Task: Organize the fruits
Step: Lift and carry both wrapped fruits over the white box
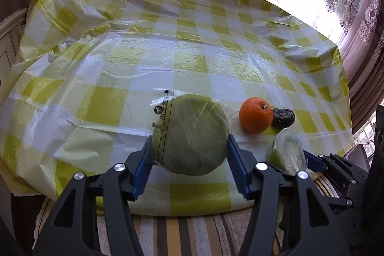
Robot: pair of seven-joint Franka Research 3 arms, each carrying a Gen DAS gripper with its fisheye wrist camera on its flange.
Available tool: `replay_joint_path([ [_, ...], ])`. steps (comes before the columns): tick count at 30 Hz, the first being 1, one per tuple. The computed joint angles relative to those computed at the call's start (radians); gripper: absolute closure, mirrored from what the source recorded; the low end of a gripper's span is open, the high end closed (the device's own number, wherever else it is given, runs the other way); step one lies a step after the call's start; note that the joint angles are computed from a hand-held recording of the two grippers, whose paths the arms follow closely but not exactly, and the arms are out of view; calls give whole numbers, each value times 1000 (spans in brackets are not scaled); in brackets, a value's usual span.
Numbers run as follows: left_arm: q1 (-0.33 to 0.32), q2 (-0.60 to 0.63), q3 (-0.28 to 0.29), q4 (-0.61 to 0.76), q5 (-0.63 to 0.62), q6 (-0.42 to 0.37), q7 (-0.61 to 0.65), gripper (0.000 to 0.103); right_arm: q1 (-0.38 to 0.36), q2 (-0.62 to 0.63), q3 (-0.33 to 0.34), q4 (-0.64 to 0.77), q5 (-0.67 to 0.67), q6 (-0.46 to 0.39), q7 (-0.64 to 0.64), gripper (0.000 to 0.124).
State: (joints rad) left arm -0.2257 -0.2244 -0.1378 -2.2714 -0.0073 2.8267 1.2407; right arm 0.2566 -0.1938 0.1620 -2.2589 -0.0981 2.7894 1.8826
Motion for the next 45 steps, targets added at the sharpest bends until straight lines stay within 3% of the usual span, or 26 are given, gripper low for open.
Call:
replay_joint_path([
  [10, -1, -55, -7, -41, 34, -5, -27, 45, -8, -54, 7, -46, 8, 20, 4, 67],
  [21, -26, -92, -17, -55, 68, -15, -44, 45, -10, -139, -1, -118, 102, 32, -45, 67],
  [45, -82, -100, -64, -20, 135, -49, -74, 45, -65, -339, -30, -273, 246, 41, -114, 67],
])
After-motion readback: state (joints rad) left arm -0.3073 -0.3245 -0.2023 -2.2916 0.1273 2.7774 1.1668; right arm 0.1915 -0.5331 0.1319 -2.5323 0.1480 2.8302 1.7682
